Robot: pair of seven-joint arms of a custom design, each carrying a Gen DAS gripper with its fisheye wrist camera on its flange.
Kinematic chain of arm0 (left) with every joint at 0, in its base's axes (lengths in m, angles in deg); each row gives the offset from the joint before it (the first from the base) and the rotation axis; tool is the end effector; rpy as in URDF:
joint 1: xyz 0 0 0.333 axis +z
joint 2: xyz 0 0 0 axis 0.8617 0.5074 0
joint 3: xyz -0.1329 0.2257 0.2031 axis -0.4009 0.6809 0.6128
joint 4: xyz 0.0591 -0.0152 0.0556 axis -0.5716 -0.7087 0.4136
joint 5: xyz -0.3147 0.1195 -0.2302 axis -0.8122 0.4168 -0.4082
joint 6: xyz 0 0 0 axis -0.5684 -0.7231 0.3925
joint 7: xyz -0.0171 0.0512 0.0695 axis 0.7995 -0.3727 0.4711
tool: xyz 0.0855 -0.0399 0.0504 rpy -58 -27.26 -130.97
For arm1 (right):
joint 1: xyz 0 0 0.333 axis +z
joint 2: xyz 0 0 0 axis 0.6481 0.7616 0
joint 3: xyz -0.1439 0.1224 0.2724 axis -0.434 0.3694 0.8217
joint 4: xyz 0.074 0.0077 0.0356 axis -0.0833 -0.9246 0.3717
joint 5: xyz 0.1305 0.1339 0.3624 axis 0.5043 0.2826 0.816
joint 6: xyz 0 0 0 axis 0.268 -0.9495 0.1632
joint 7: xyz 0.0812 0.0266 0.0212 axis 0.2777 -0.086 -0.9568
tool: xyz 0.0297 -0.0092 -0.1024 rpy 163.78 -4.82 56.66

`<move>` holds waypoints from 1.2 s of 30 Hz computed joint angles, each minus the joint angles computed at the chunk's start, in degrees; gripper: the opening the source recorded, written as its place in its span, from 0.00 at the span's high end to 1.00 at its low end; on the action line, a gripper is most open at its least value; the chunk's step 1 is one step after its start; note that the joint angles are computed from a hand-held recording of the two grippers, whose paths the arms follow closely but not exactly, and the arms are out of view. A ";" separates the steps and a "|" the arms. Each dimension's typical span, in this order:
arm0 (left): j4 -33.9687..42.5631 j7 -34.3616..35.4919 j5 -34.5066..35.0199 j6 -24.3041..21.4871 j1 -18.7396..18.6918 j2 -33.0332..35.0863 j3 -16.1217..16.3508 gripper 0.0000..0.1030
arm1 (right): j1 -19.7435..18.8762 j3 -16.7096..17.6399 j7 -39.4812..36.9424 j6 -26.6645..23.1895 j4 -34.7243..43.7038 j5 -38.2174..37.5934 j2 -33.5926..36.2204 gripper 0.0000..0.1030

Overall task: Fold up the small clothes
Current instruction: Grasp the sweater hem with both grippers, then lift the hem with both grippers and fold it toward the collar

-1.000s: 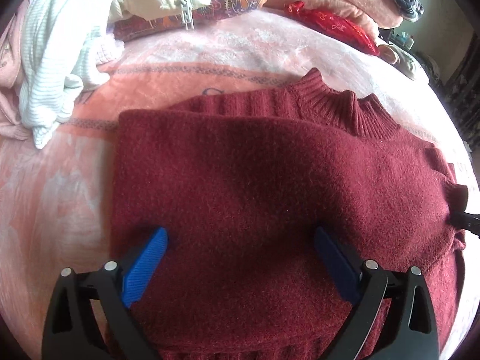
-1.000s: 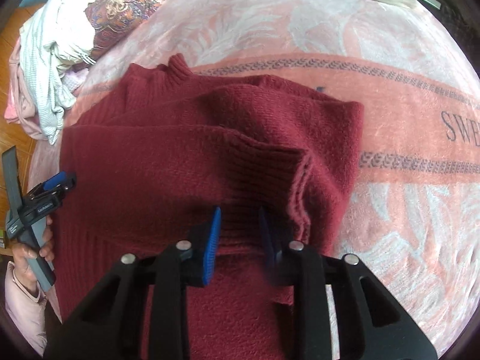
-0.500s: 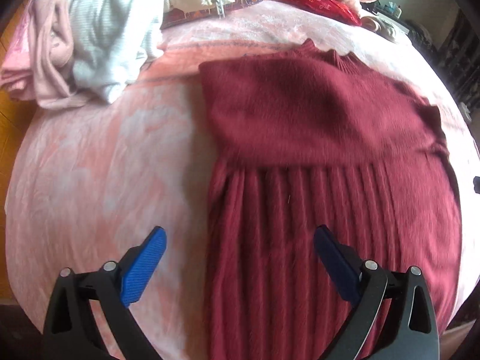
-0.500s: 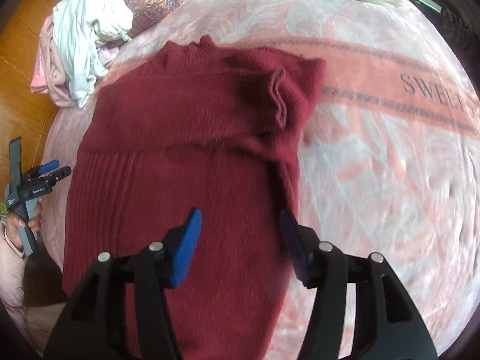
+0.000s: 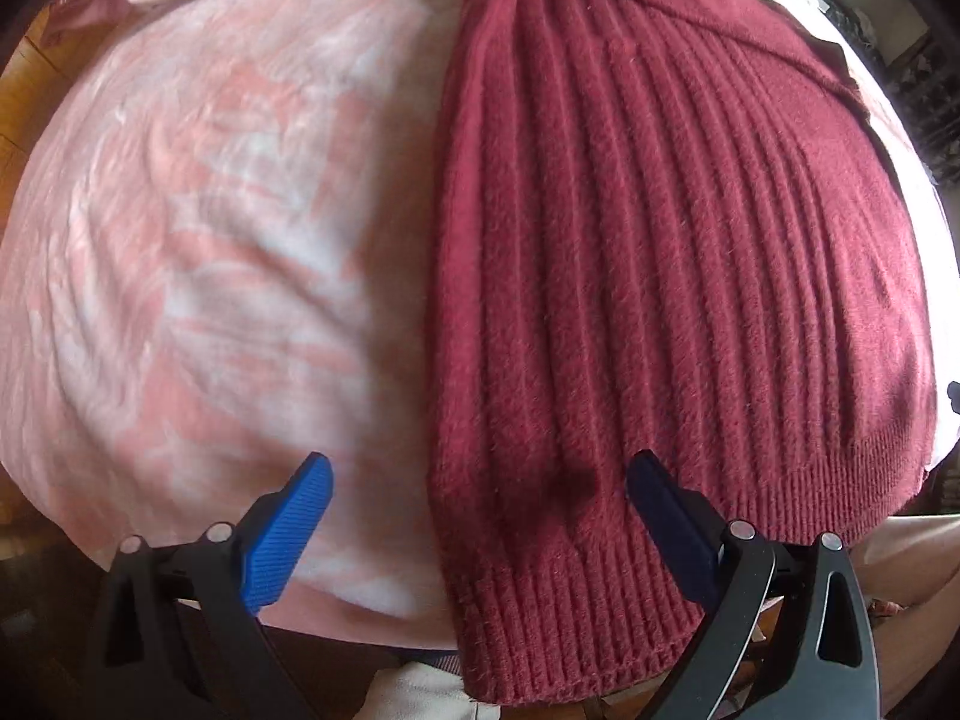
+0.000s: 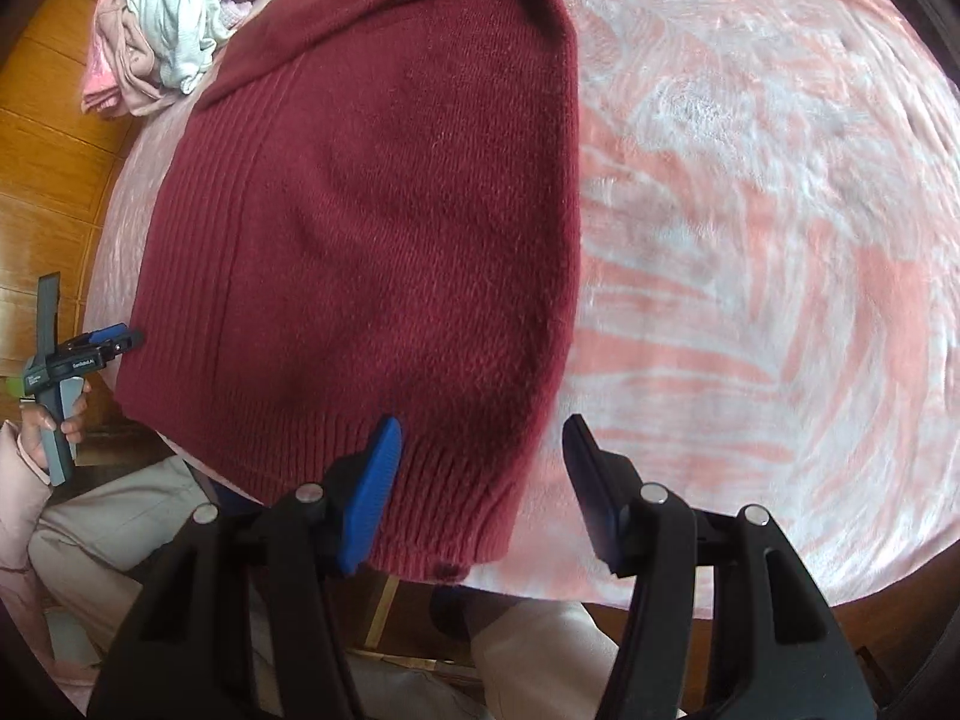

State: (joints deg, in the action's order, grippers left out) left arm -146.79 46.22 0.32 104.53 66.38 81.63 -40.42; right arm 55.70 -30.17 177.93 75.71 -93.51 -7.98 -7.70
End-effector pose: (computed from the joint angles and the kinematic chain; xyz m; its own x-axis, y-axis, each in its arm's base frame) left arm 0.7312 -0.0043 0.4407 -0.6672 -0.7433 0.0485 -0.7441 0.6621 -0.0886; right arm 0.3183 0.1716 0.5120 -0.4905 -0.8189 -0.2981 -0.8421 0.5334 -0.0796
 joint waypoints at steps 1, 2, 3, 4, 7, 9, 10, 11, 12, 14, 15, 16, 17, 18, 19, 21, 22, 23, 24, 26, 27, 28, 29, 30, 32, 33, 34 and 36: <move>0.87 -0.42 0.09 -1.02 0.01 0.69 0.19 0.04 | 0.02 0.32 0.28 -0.50 0.34 -0.18 0.45 0.43; 1.42 -1.01 -0.11 -1.60 0.14 1.08 0.29 0.05 | -0.13 0.75 1.06 -1.02 0.37 -0.46 0.66 0.43; 1.99 -1.18 -0.94 -2.71 0.59 1.42 0.11 0.05 | 0.04 0.78 1.61 -1.52 0.29 -0.21 0.79 0.43; 3.41 -0.98 -1.74 -4.90 0.99 2.20 -0.14 0.05 | 0.34 0.56 2.13 -1.56 -0.07 0.57 0.79 0.43; 2.97 1.00 -1.60 -6.73 1.31 1.99 -0.39 0.05 | 1.41 0.11 2.90 -1.30 -0.97 2.61 1.10 0.43; 1.76 1.94 -1.53 -6.56 1.35 1.37 -0.41 0.04 | 2.78 -0.76 1.83 1.09 -1.24 5.34 2.51 0.43; 1.46 2.02 -1.88 -6.94 1.52 1.20 -0.39 0.05 | 3.22 -0.93 1.55 1.42 -1.11 6.10 3.24 0.43; 1.23 2.17 -2.37 -7.52 1.84 1.07 -0.35 0.05 | 3.36 -0.85 1.52 1.11 -0.69 6.16 4.01 0.42; 1.81 2.38 -2.81 -8.71 2.04 1.35 -0.39 0.05 | 3.52 -0.94 1.32 0.87 -0.27 6.32 4.77 0.42; 0.27 3.38 -3.39 -9.02 2.61 0.42 -0.36 0.05 | 3.94 -0.82 1.54 0.67 0.31 6.92 6.02 0.41; -0.79 3.95 -3.75 -8.92 2.85 -0.23 -0.41 0.05 | 4.01 -0.69 1.78 0.72 0.44 6.99 6.31 0.41; -1.80 4.43 -3.81 -8.41 2.88 -0.88 -0.37 0.09 | 3.96 -0.42 2.12 0.81 0.79 6.73 6.79 0.47; -3.41 4.86 -3.71 -7.36 2.84 -1.92 -0.29 0.11 | 4.05 -0.44 2.06 0.61 1.21 6.54 7.29 0.50; -5.65 5.07 -3.92 -6.41 2.81 -3.46 -0.28 0.17 | 4.01 -0.41 2.26 0.39 1.41 6.30 7.46 0.53; -6.54 4.90 -4.10 -5.73 2.68 -4.16 -0.16 0.26 | 4.01 -0.40 2.46 0.62 1.16 6.27 7.24 0.62; -8.96 4.35 -5.27 -4.71 2.61 -6.04 -0.08 0.46 | 4.84 -1.18 1.38 3.11 -0.12 8.19 6.52 0.80; -8.32 4.02 -6.15 -5.50 2.70 -5.85 -0.03 0.60 | 5.37 -1.57 0.54 4.66 -0.60 9.42 6.38 0.89; -7.87 3.37 -7.00 -6.53 2.64 -5.88 -0.10 0.68 | 5.53 -1.65 -0.14 5.02 -0.46 9.49 6.47 0.89; -6.89 3.08 -7.94 -8.02 2.81 -5.49 -0.13 0.82 | 5.43 -1.68 -0.83 4.77 -0.27 8.92 6.37 0.89; -4.56 2.56 -8.82 -9.99 2.70 -4.45 -0.26 0.85 | 5.38 -1.71 -1.36 5.50 -0.01 9.10 6.17 0.90; -3.20 2.82 -8.64 -10.47 2.55 -3.83 -0.30 0.86 | 5.38 -1.91 -1.50 6.50 -0.48 9.75 5.57 0.90; -2.02 3.00 -8.56 -10.96 2.43 -3.21 -0.38 0.86 | 5.14 -2.02 -1.33 7.38 -0.90 10.14 4.79 0.90; -1.13 2.91 -8.76 -11.77 2.46 -2.97 -0.45 0.86 | 4.84 -2.06 -1.12 7.95 -1.17 10.26 4.12 0.90; 0.86 2.40 -9.46 -12.97 2.52 -1.72 -0.60 0.87 | 4.63 -2.26 -1.19 8.93 -1.68 10.57 3.05 0.90; 3.17 1.38 -11.73 -15.23 3.21 -0.73 -1.05 0.87 | 3.80 -2.18 -0.82 11.05 -2.34 10.55 1.10 0.90; 5.92 0.92 -12.89 -16.39 3.60 1.01 -1.24 0.87 | 3.39 -2.37 -0.83 11.88 -2.81 10.48 -0.15 0.90; 7.59 0.25 -14.17 -17.36 4.01 1.65 -1.59 0.87 | 2.95 -2.56 -0.76 13.08 -3.23 10.59 -1.31 0.90; 10.98 -0.57 -16.46 -19.32 4.88 3.08 -2.30 0.87 | 2.05 -3.04 -1.18 14.21 -3.24 10.18 -2.75 0.90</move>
